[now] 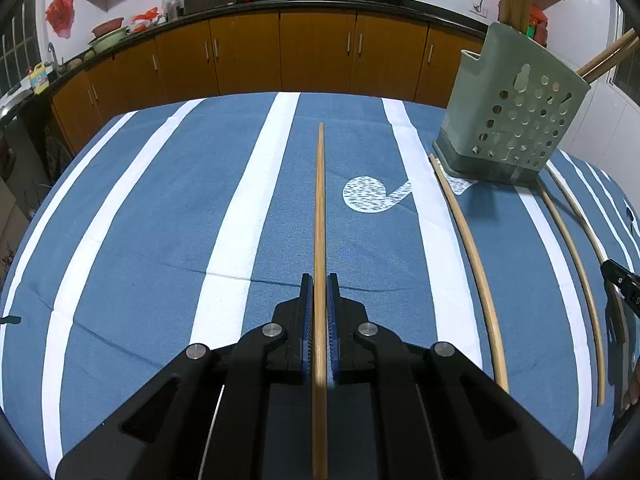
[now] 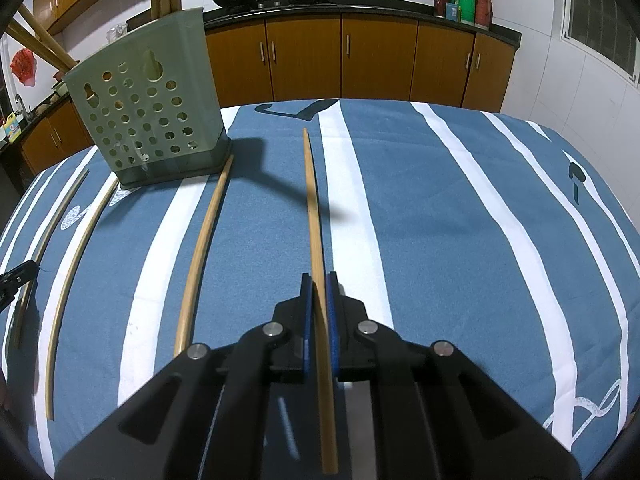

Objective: Organize utensils
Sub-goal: 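Hold both grasped chopsticks on the cloth, aligning them along the fingers, then lift both chopsticks and drop them into the green holder, opening both grippers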

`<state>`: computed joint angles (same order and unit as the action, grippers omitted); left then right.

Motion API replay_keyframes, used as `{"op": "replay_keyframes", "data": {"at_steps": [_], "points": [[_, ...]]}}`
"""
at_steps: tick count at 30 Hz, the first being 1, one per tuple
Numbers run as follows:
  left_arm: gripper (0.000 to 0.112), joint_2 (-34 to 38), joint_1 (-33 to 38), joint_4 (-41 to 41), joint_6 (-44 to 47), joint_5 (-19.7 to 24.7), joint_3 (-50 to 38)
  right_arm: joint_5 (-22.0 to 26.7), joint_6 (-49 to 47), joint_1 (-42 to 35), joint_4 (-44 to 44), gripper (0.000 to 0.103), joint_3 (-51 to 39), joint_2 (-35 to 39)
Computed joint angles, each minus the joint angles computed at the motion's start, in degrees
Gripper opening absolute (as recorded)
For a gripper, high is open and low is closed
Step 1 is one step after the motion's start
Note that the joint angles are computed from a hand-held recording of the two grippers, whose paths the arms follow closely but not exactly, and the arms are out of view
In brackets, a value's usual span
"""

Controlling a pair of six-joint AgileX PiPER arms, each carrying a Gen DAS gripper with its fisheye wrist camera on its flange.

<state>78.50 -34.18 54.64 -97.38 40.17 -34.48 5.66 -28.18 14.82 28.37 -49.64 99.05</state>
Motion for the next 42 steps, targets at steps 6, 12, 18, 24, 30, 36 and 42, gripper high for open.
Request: {"op": "replay_keyframes", "data": {"at_steps": [6,12,18,24,30,36,42], "points": [[0.008,0.01,-0.02,-0.02,-0.03,-0.01,-0.01,0.0,-1.13,-0.09,1.08,0.009,0.07,-0.03],[0.008,0.0,0.02,-0.13,0.14,-0.02,-0.03,-0.12,-2.66,-0.1,2.64,0.009,0.18,0.02],[0.008,0.02,0.0,-0.13,0.1,-0.03,-0.06,-0.14,-3.24,-0.1,3.24,0.009,0.21,0.03],[0.008,0.0,-0.04,-0.23,0.17,0.04,-0.11,-0.19,-3.43,-0.1,3.42,0.009,0.24,0.03],[0.008,0.22,-0.59,-0.31,-0.16,0.37,-0.34,-0.28,-6.43,-0.15,6.42,0.009,0.72,-0.19],[0.008,-0.27,-2.72,-1.53,0.55,2.03,-0.19,-0.09,-15.19,-0.64,14.41,0.009,2.15,-1.18],[0.008,-0.14,-3.51,-1.58,0.8,2.82,-0.35,0.03,-14.12,-0.62,13.48,0.008,2.4,-1.52]]}}
